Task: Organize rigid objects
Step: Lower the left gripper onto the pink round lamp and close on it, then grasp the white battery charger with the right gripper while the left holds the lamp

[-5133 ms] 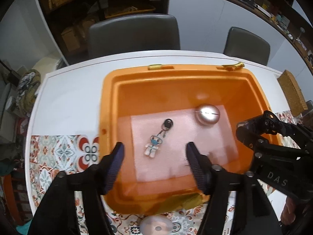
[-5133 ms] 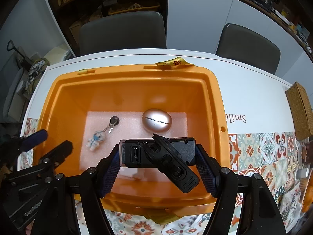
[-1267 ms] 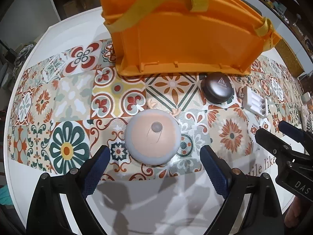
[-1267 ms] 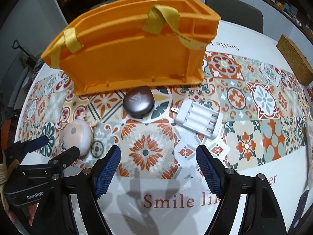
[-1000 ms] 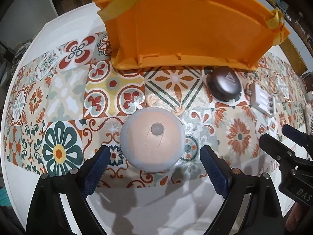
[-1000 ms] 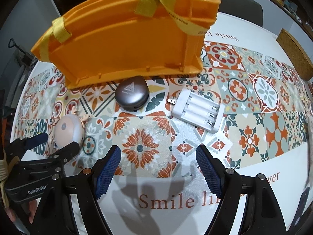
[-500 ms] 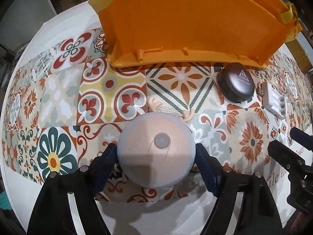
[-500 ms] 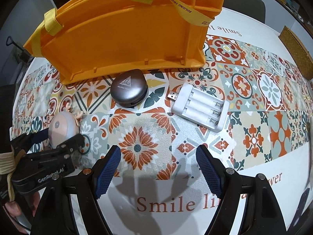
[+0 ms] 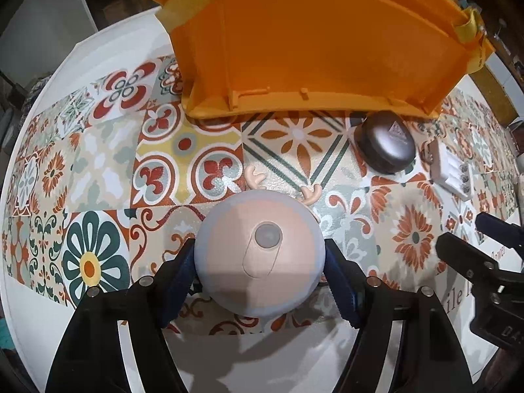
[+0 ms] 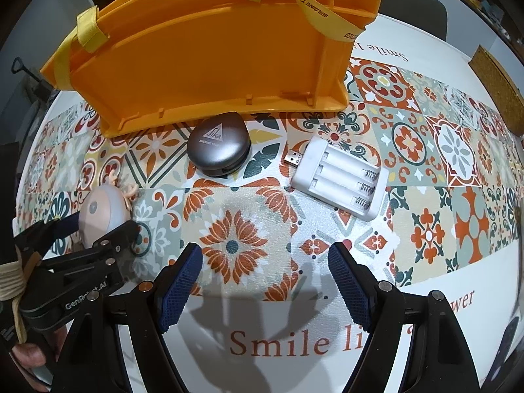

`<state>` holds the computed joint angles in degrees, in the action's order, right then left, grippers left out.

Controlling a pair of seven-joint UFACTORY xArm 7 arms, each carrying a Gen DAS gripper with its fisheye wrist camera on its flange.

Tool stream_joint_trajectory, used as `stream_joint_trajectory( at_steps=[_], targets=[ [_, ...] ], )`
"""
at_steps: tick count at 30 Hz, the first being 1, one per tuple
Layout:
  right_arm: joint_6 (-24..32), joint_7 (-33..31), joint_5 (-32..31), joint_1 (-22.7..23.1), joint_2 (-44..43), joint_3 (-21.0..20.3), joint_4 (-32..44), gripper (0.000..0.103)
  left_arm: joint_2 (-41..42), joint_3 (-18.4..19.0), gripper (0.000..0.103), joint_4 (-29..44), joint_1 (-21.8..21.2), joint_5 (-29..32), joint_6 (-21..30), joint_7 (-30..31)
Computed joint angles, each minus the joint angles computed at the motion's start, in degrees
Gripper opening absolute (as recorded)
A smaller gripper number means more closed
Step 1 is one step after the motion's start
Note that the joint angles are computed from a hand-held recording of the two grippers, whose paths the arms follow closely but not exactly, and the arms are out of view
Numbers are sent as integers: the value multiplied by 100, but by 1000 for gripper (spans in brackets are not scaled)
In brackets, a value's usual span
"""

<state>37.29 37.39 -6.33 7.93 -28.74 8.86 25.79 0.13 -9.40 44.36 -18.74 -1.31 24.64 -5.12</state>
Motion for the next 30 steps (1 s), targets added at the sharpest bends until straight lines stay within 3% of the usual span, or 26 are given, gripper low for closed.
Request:
stream_joint_trajectory(
  at_steps=[6,14,30],
  targets=[
    [-273,-31,-33,-12,-73,-11,-90,79,-365,4,74,-236,5,26,-129,-85],
    [-1036,-294,62,-104,-340,-138,-357,79,-763,-19,74,-372,18,3,-132,-305],
    [-1295,-163,-126,-782,-469,-136,-573,79,-332,-196,74,42,-190,435,-328,-1025]
  ],
)
